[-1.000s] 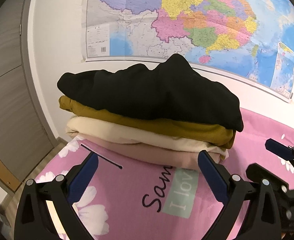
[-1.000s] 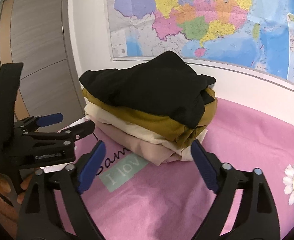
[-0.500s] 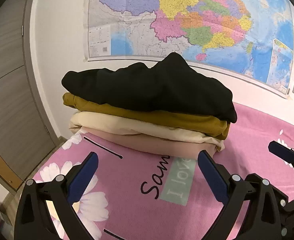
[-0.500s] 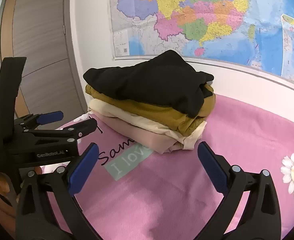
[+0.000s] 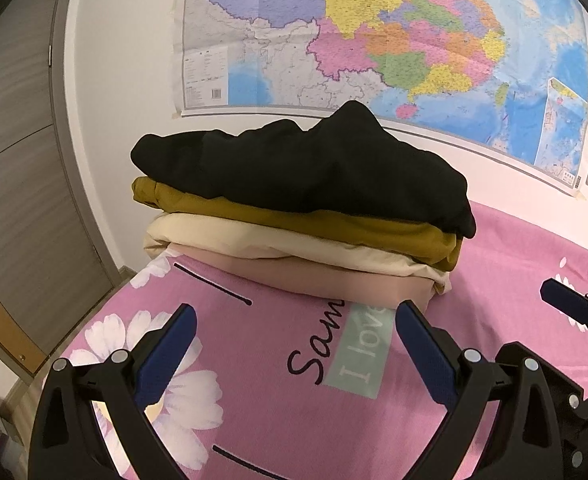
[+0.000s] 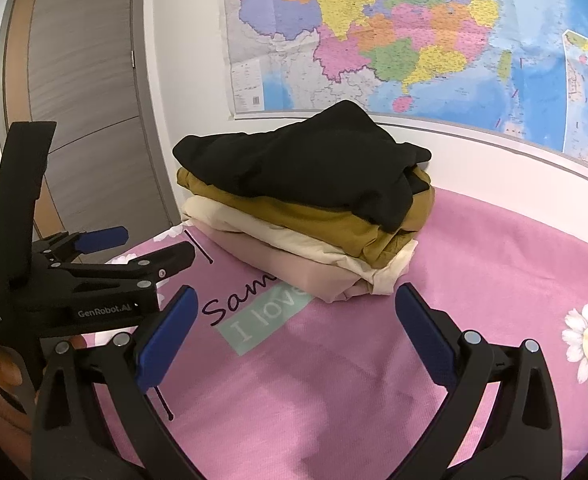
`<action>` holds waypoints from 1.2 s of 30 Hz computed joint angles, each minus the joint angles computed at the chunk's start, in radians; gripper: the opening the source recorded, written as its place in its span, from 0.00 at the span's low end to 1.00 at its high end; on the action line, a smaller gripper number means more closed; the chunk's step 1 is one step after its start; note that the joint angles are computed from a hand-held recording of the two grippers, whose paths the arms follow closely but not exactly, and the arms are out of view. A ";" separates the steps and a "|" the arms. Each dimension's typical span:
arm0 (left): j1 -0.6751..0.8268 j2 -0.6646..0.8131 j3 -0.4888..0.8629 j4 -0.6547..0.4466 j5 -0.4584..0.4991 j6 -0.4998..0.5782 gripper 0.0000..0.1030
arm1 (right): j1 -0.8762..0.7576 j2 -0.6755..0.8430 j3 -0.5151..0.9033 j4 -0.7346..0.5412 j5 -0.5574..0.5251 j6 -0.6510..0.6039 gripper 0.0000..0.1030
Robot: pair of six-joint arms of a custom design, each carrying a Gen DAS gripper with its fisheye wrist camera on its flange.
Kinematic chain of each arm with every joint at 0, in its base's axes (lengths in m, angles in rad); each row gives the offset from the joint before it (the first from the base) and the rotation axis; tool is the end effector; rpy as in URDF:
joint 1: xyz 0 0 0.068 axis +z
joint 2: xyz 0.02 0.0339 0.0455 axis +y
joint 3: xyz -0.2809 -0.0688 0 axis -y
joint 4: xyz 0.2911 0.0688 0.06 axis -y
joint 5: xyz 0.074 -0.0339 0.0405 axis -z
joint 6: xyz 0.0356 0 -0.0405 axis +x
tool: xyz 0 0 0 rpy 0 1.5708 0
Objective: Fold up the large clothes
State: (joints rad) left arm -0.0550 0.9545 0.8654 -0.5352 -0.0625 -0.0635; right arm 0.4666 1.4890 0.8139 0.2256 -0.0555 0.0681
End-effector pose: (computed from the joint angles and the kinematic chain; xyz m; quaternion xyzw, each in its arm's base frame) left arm 0.2415 -0.0111 0.3126 -0.0180 0.8896 0.0008 0.4564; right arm 0.3210 0.1639 0.2108 -0.1820 0.8269 0.1631 0.5064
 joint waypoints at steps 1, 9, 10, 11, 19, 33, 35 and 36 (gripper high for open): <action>0.000 -0.001 -0.002 0.000 0.000 -0.001 0.93 | 0.000 0.001 0.002 -0.003 -0.001 0.000 0.94; 0.000 -0.014 -0.010 -0.003 0.001 0.009 0.93 | 0.003 -0.006 -0.004 -0.007 -0.006 0.003 0.94; 0.000 -0.012 -0.010 -0.002 0.002 0.010 0.93 | 0.002 -0.005 -0.005 -0.006 -0.009 0.002 0.94; 0.000 -0.013 -0.010 -0.003 0.002 0.010 0.93 | 0.001 -0.004 -0.003 -0.008 -0.011 0.002 0.94; -0.003 -0.022 -0.015 -0.007 0.001 0.013 0.93 | -0.002 0.003 -0.004 -0.006 -0.021 0.005 0.94; 0.000 -0.009 -0.013 -0.004 0.011 0.014 0.93 | -0.008 0.007 -0.003 -0.005 -0.035 0.011 0.94; -0.005 -0.017 -0.017 -0.007 0.000 0.009 0.93 | -0.007 0.006 -0.006 -0.001 -0.030 0.012 0.94; -0.005 -0.016 -0.017 -0.007 -0.001 0.009 0.93 | -0.008 0.006 -0.005 -0.001 -0.032 0.011 0.94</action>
State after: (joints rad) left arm -0.0600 0.9380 0.8486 -0.5424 -0.0630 -0.0541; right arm 0.4586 1.4954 0.8087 0.2241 -0.0879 0.0793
